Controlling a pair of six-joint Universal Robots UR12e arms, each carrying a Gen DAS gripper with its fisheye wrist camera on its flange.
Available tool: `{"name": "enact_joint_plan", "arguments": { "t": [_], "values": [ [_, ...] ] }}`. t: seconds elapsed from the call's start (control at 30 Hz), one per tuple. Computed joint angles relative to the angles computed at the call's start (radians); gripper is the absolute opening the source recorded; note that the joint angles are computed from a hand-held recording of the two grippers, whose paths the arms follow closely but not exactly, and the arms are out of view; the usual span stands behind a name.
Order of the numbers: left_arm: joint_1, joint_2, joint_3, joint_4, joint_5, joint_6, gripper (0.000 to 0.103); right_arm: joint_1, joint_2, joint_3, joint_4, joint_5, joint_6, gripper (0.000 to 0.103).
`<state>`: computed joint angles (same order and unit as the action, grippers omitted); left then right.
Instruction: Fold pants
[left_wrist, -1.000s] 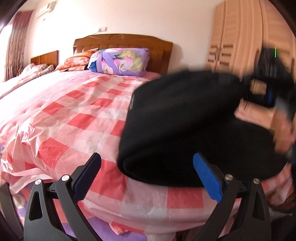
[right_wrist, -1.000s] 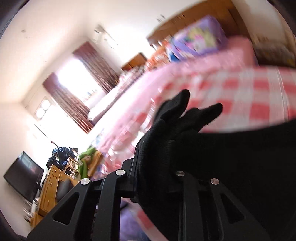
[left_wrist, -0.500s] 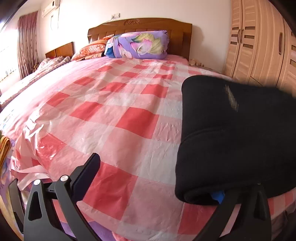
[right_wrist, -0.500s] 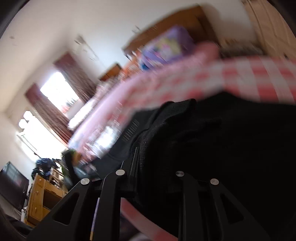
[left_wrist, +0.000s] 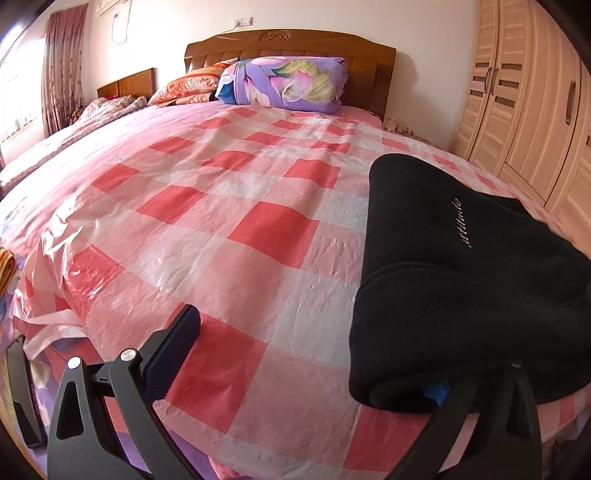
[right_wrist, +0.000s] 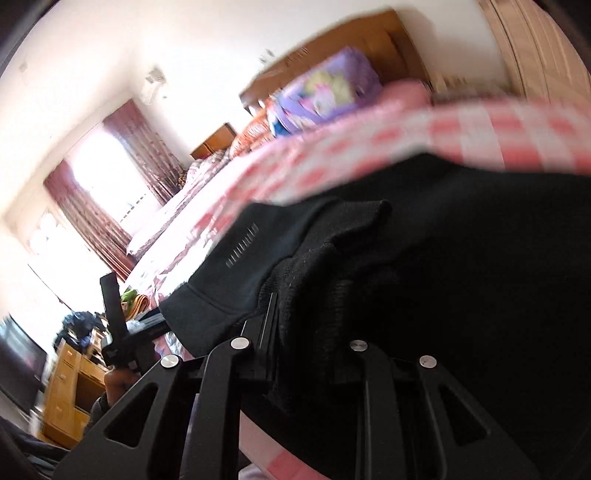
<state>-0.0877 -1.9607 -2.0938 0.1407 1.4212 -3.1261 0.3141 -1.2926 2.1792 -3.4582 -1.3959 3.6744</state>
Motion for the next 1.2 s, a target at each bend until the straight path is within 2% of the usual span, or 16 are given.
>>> {"name": "enact_joint_plan", "arguments": {
  "t": [0.1, 0.17, 0.2, 0.27, 0.37, 0.53, 0.7, 0.73, 0.77, 0.8, 0.83, 0.87, 0.9, 1.0, 1.1, 1.2],
  "values": [
    [0.001, 0.001, -0.009, 0.022, 0.006, -0.025, 0.102, 0.006, 0.000, -0.006, -0.045, -0.015, -0.056, 0.021],
    [0.000, -0.001, -0.015, 0.039, 0.009, -0.037, 0.102, 0.000, 0.010, -0.002, -0.008, -0.018, -0.068, 0.021],
    [0.000, -0.003, -0.017, 0.046, 0.009, -0.035, 0.102, -0.015, 0.026, 0.004, 0.017, 0.019, -0.023, 0.021],
    [0.000, -0.005, -0.019, 0.058, 0.007, -0.026, 0.102, -0.067, 0.058, 0.034, -0.045, 0.141, 0.106, 0.020],
    [0.005, -0.004, -0.017, 0.049, -0.008, -0.021, 0.102, -0.043, 0.041, 0.017, 0.018, 0.083, 0.047, 0.020],
    [-0.001, 0.000, -0.015, 0.035, 0.007, -0.004, 0.102, -0.050, 0.050, 0.025, -0.002, 0.099, 0.095, 0.021],
    [-0.009, 0.028, -0.021, -0.009, 0.036, 0.095, 0.102, -0.048, 0.043, 0.028, 0.021, 0.082, 0.094, 0.024],
    [-0.010, 0.038, -0.030, -0.011, 0.045, 0.120, 0.102, -0.049, 0.031, 0.028, 0.050, 0.086, 0.080, 0.032],
    [-0.011, 0.046, -0.036, -0.011, 0.056, 0.141, 0.102, -0.048, 0.014, 0.031, 0.082, 0.074, 0.061, 0.051],
    [-0.014, 0.055, -0.044, -0.004, 0.078, 0.166, 0.102, -0.040, -0.001, 0.032, 0.099, 0.042, 0.055, 0.061],
    [-0.016, 0.066, -0.056, 0.004, 0.099, 0.201, 0.102, -0.027, -0.026, 0.038, 0.120, -0.031, 0.054, 0.082],
    [-0.015, 0.075, -0.065, 0.006, 0.105, 0.226, 0.102, -0.011, -0.040, 0.040, 0.128, -0.103, 0.056, 0.089],
    [-0.016, 0.083, -0.072, 0.009, 0.117, 0.244, 0.102, 0.010, -0.054, 0.040, 0.125, -0.188, 0.040, 0.089],
    [-0.044, 0.086, -0.085, 0.071, 0.224, 0.302, 0.102, 0.063, -0.062, 0.009, 0.111, -0.325, -0.090, 0.089],
    [-0.064, 0.089, -0.086, 0.090, 0.277, 0.350, 0.102, 0.092, -0.037, -0.040, 0.094, -0.311, -0.209, 0.089],
    [-0.080, 0.086, -0.087, 0.109, 0.324, 0.385, 0.102, 0.107, -0.001, -0.094, 0.130, -0.294, -0.286, 0.089]
  ]
}}
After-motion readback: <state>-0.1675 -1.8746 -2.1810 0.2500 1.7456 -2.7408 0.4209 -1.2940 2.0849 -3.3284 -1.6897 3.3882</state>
